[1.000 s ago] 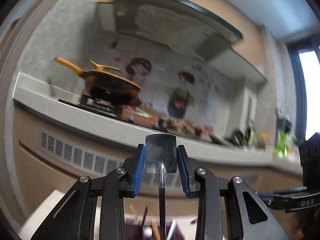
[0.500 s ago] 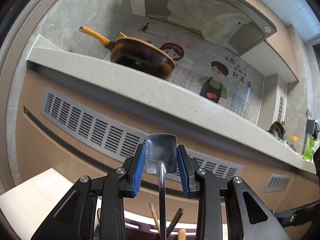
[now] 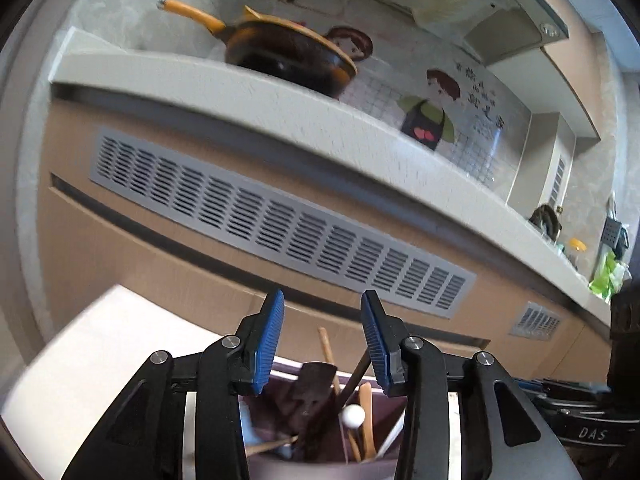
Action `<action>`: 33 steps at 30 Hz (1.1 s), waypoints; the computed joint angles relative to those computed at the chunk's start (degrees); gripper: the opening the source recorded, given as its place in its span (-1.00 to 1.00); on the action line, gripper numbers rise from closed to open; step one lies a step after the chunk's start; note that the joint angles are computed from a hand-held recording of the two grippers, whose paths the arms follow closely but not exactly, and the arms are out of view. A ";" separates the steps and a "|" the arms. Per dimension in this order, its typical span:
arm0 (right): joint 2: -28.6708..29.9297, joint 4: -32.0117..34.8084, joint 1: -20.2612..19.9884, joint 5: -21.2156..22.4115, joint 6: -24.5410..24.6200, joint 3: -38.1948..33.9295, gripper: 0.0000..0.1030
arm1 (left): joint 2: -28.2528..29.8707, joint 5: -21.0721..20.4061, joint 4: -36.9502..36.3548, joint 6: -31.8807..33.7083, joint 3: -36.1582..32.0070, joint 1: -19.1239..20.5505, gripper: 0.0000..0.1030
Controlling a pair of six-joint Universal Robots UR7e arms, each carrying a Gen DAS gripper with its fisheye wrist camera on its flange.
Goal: Organize utensils
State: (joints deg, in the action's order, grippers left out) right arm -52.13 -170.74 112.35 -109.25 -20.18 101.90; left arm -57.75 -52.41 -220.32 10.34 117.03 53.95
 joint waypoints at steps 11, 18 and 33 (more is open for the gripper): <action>-3.80 -26.37 7.27 -13.73 1.25 19.70 -0.49 | -16.15 23.71 29.32 -18.52 23.32 -15.48 -0.20; -4.83 -28.94 11.58 -19.27 5.55 26.85 -0.49 | -23.56 27.32 44.74 -35.55 31.55 -23.77 -0.20; -5.61 -31.07 15.05 -21.55 5.08 29.14 -0.49 | -26.41 29.21 55.96 -41.10 32.06 -28.02 -0.21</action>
State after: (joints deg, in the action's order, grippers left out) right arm -57.74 -201.80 127.40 -130.80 -15.10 131.04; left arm -84.16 -23.20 -164.36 -30.76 149.10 25.93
